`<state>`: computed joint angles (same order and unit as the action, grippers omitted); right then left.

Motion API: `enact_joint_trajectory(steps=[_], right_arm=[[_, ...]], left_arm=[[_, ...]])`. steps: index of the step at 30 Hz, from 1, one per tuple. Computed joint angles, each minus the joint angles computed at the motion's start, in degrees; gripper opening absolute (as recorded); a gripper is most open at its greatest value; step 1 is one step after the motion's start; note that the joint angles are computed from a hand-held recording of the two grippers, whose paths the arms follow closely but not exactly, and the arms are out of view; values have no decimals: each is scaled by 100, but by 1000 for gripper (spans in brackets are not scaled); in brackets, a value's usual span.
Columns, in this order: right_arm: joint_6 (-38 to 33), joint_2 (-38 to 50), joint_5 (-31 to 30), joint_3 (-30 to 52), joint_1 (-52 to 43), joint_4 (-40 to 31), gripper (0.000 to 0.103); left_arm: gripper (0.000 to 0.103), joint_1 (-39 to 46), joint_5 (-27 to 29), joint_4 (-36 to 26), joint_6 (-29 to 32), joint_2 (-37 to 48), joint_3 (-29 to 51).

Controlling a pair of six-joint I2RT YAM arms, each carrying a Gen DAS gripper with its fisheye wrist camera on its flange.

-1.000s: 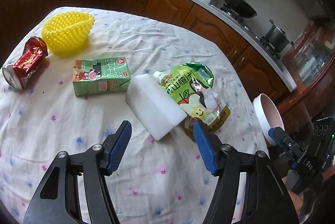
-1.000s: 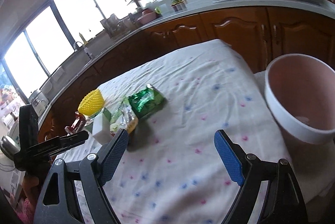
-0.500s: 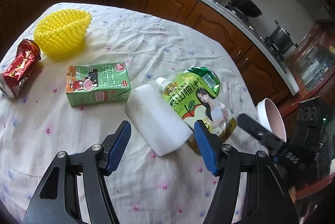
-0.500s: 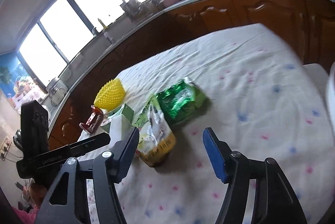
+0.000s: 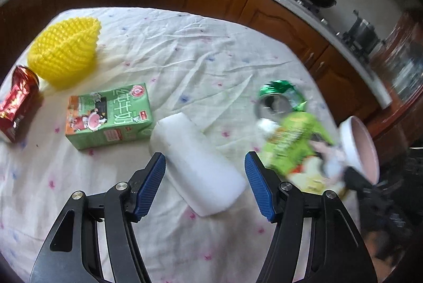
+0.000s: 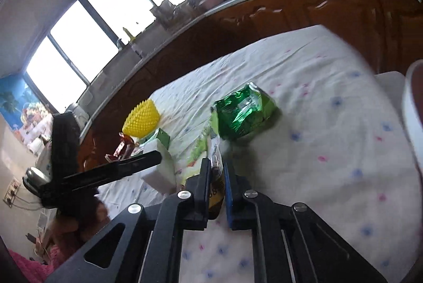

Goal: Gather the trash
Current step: 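Grasp the green juice pouch with the right tool while the left tool grasps a white sponge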

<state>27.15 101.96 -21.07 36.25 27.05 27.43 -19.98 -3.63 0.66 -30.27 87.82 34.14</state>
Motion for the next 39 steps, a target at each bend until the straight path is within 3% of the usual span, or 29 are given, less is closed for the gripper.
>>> enact_joint_trajectory(steps=[6, 11, 19, 21, 23, 24, 25, 26, 34, 39], right_arm=[[-67, -531, 8, -566, -222, -44, 7], [-296, -512, 219, -493, -36, -372, 8], [-349, -66, 117, -16, 38, -481, 14], [-342, 71, 121, 170, 64, -570, 21], [-320, 215, 93, 293, 76, -522, 41], [-333, 271, 88, 343, 77, -515, 41], [-374, 326, 143, 423, 107, -590, 32], [-416, 327, 204, 457, 147, -648, 11], [-397, -353, 623, -117, 268, -390, 4], [-285, -1137, 437, -703, -183, -324, 4]], left_arm=[[50, -91, -215, 154, 249, -56, -190], [39, -83, 22, 199, 406, -410, -433], [38, -82, 295, 101, 523, -935, -673], [38, -29, 363, 95, 531, -1008, -726], [38, 13, 431, 96, 525, -1048, -762], [37, 30, 460, 88, 517, -1084, -777], [37, 35, 482, 79, 514, -1124, -785], [37, 29, 504, 82, 517, -1176, -801], [36, -357, 543, -25, 487, -1352, -572], [36, -810, 461, -40, 454, -1155, -219]])
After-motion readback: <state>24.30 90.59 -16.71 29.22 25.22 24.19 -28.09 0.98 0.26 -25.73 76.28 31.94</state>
